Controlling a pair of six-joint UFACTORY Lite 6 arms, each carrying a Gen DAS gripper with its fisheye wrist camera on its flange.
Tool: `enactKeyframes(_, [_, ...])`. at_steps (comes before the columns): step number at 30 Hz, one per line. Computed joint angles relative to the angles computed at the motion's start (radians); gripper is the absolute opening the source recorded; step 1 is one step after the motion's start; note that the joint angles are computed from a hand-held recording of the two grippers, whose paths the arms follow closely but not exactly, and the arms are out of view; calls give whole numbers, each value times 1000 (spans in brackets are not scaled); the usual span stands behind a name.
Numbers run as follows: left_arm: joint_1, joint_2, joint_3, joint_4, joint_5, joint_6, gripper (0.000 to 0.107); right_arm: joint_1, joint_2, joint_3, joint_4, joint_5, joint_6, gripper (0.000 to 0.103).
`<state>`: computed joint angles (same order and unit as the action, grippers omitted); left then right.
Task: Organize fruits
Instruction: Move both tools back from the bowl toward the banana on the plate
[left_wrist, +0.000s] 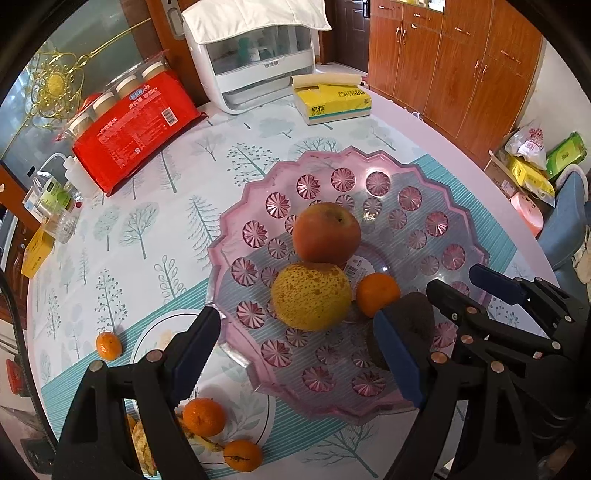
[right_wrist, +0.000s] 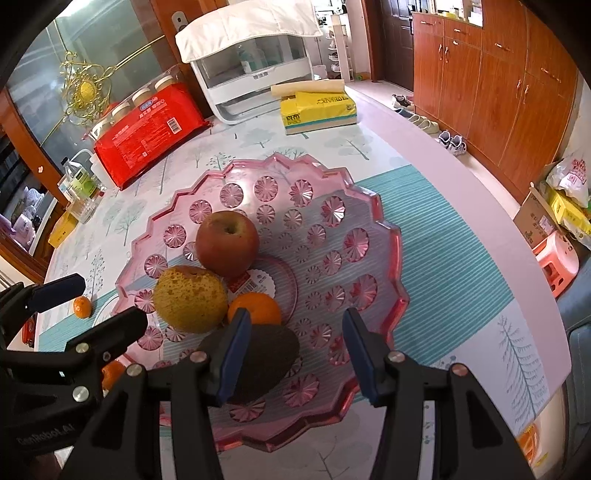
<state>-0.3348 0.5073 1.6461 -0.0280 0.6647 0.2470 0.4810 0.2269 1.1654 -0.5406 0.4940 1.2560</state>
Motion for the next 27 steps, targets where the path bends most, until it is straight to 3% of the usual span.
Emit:
enactKeyframes(14, [221, -145, -102, -257, 35, 349, 90, 176, 53, 176, -97, 234, 192, 52])
enactKeyframes(27, [593, -207, -13, -554, 245, 764, 92, 407, 270, 633, -144, 588, 276, 52])
